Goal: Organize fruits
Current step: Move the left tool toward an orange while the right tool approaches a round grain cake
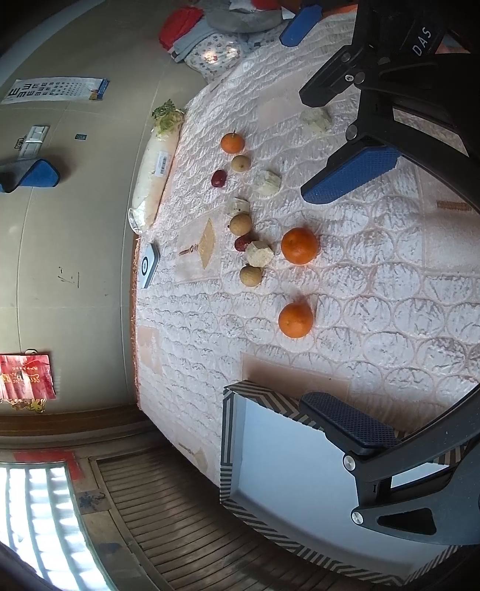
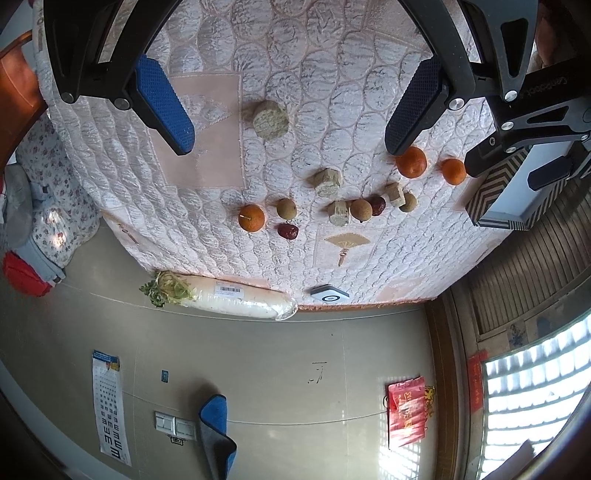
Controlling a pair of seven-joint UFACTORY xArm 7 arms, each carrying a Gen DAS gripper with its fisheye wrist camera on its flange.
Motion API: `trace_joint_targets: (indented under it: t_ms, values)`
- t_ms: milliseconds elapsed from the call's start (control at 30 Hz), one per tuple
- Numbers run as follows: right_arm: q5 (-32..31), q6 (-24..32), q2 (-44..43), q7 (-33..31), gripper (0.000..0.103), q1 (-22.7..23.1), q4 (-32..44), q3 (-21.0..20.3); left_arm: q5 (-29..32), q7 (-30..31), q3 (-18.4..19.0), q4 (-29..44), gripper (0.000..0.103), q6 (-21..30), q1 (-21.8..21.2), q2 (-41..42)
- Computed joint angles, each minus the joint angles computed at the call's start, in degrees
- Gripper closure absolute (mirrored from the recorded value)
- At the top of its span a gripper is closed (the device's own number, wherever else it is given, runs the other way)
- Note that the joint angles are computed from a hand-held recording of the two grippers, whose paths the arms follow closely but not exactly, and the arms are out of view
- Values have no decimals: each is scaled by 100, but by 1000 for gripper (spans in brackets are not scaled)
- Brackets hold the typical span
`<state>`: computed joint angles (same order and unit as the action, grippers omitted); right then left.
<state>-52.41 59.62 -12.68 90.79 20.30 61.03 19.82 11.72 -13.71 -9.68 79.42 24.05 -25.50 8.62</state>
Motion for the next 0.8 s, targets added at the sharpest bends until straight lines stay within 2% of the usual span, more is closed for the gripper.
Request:
trace_joint_targets:
  t_ms: [433, 800]
  values:
    - [60, -147, 6, -60, 0, -27, -50, -24, 49, -36, 13, 14, 0, 14, -16, 18]
    - [112, 117, 48, -64, 0, 6, -6, -27, 149, -112, 29, 28, 0, 13, -60, 55]
